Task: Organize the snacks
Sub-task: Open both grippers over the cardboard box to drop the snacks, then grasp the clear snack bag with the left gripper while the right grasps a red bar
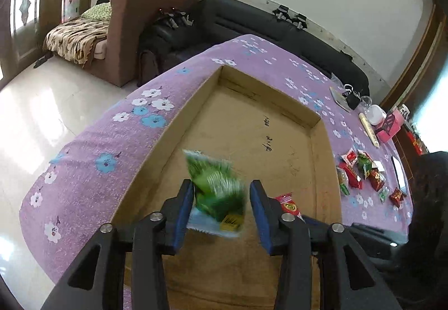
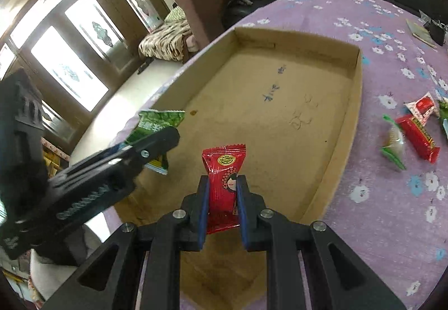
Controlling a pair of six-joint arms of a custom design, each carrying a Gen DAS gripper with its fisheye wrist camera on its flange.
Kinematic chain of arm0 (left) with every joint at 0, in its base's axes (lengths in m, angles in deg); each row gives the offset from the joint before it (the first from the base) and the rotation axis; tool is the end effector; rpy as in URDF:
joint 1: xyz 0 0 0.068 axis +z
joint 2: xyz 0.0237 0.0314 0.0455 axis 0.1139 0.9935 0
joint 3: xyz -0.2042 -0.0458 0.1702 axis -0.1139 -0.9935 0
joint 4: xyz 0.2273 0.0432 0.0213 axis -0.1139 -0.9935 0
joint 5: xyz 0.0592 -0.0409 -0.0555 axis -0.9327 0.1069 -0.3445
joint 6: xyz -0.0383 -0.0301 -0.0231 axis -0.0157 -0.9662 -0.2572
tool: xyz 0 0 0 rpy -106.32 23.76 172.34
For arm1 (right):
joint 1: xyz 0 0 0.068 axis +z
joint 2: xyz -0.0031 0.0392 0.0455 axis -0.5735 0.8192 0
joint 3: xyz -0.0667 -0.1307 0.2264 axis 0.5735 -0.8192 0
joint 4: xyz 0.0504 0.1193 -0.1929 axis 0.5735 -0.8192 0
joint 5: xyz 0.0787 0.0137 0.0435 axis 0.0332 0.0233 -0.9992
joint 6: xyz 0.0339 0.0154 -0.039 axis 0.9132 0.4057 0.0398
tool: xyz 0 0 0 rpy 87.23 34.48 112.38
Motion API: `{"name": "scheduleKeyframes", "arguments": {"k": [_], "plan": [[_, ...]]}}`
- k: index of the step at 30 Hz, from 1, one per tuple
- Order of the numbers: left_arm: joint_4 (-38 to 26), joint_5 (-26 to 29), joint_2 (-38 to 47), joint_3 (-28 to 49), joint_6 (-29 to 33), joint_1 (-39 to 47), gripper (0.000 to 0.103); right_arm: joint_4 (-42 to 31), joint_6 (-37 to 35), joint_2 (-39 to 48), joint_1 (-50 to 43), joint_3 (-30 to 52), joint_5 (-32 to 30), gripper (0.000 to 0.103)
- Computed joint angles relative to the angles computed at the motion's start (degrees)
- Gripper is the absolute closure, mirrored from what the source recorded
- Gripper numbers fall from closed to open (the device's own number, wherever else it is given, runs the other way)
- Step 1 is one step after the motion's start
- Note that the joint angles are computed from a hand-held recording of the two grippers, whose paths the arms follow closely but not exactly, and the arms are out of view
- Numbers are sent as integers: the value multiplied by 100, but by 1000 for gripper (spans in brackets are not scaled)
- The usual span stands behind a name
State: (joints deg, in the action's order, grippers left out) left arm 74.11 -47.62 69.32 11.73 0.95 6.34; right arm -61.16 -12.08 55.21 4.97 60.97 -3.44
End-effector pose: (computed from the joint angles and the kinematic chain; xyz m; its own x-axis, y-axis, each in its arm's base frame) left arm 0.3089 -0.0169 0.0985 -0.7773 0.0761 -0.6246 0.3343 0.8909 -0.3074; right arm 0.2531 0.2059 0.0808 -0.8408 0.1768 -0.5117 -0.0038 0.9432 0.3321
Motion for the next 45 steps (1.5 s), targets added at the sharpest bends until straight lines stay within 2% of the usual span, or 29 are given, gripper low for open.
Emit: {"name": "scheduleKeyframes", "arguments": {"k": [4, 8, 10, 12, 14, 17, 22, 27, 33, 41, 43, 44, 45], "plan": [[-18, -106, -118, -5, -124, -6, 39, 44, -22, -158, -8, -146, 6, 83], [-9, -14, -268, -47, -267, 43, 38, 289, -20, -842, 13, -744, 169, 81], [52, 111, -428, -136, -369, 64, 38, 501, -23, -1321, -44, -1220, 291, 76], [112, 227, -593, -240, -406, 50, 38, 750, -23, -2022, -255, -1961, 514, 65], [178, 325, -731, -326, -446, -16, 37, 749, -45, -2482, -593, -2463, 632, 63], [215, 360, -837, -425, -513, -232, 35, 879, -98, -2678, -1351, -3017, 451, 63], [209, 220, -912, -499, -475, -764, 34, 1690, -277, -2458, -2266, -3752, 86, 63], [185, 58, -1065, -571, -483, -1155, 33, 1950, -701, -2200, -2597, -3724, 151, 63], [316, 15, -1196, -764, -380, -1510, 33, 1793, -1640, -1411, -2843, -2844, 241, 62], [355, -158, -1210, -830, -175, -2243, 33, 1849, -1958, -402, -2869, -2089, -7, 63], [345, -240, -1140, -768, -185, -2442, 33, 2137, -1917, -318, -2961, -2206, -152, 69], [344, -271, -1092, -726, -197, -2537, 33, 2195, -1906, -315, -2985, -2251, -192, 79], [336, -306, -1039, -681, -207, -2614, 33, 2218, -1902, -325, -3030, -2285, -251, 84]]}}
